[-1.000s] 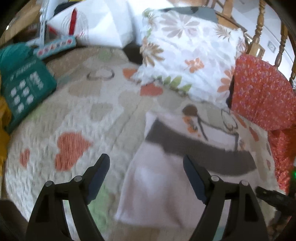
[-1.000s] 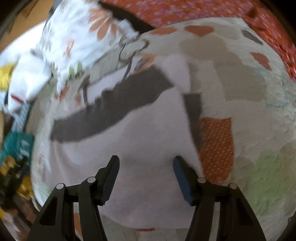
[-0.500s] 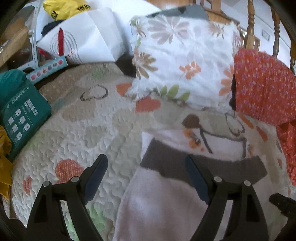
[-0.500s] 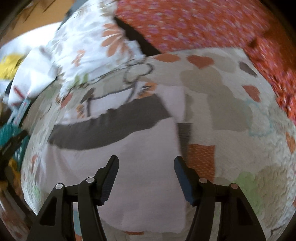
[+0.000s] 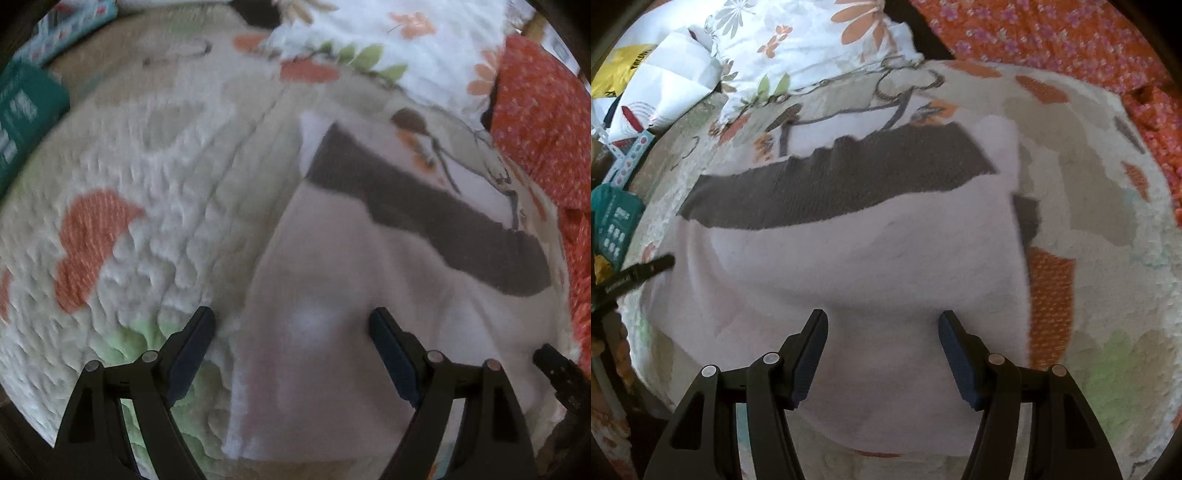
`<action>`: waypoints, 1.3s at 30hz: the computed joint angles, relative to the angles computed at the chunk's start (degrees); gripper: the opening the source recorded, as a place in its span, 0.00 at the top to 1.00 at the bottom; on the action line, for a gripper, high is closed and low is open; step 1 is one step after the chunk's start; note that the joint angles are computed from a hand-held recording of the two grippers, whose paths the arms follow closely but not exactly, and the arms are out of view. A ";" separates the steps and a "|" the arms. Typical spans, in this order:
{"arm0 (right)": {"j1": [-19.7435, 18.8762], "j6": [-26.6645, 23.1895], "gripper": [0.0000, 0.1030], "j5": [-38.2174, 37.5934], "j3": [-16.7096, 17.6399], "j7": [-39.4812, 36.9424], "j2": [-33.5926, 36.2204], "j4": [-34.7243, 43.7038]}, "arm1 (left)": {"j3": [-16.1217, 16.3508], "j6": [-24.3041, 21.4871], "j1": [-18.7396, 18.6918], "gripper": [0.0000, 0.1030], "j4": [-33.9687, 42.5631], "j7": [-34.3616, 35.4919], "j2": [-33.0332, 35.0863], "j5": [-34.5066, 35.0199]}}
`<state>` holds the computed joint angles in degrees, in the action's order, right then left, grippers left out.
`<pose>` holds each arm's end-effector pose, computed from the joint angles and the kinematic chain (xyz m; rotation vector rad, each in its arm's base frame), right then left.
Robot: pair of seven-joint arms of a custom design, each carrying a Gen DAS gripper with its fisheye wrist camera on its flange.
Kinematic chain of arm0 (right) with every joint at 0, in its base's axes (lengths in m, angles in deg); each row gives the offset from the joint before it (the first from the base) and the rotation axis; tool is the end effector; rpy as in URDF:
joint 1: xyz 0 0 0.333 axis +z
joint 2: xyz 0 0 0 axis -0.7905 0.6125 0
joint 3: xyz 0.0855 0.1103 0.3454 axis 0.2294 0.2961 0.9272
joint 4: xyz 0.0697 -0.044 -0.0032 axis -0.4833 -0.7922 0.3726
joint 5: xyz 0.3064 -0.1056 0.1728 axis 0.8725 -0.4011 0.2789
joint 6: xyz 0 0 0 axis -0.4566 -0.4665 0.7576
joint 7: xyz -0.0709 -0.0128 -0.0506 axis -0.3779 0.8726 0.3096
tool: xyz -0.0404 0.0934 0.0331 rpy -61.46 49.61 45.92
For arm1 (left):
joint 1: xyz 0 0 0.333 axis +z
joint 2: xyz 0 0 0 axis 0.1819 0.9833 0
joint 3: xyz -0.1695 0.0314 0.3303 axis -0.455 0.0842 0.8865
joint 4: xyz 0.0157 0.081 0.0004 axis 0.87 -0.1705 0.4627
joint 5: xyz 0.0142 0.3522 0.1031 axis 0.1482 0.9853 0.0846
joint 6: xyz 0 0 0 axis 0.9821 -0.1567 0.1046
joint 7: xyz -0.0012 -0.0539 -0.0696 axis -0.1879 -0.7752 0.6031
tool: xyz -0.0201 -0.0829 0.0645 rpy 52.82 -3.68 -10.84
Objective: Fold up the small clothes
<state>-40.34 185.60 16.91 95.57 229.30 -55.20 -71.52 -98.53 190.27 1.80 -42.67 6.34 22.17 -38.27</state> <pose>0.3231 0.1528 0.5882 -1.5729 2.2650 -0.4991 0.4960 -0.1561 0.5328 -1.9015 2.2346 -0.7076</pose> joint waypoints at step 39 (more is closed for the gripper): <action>15.01 -14.88 0.34 -38.86 19.77 9.12 34.34 26.11 | 9.66 2.35 9.73 0.18 -0.34 1.48 -6.25 -11.38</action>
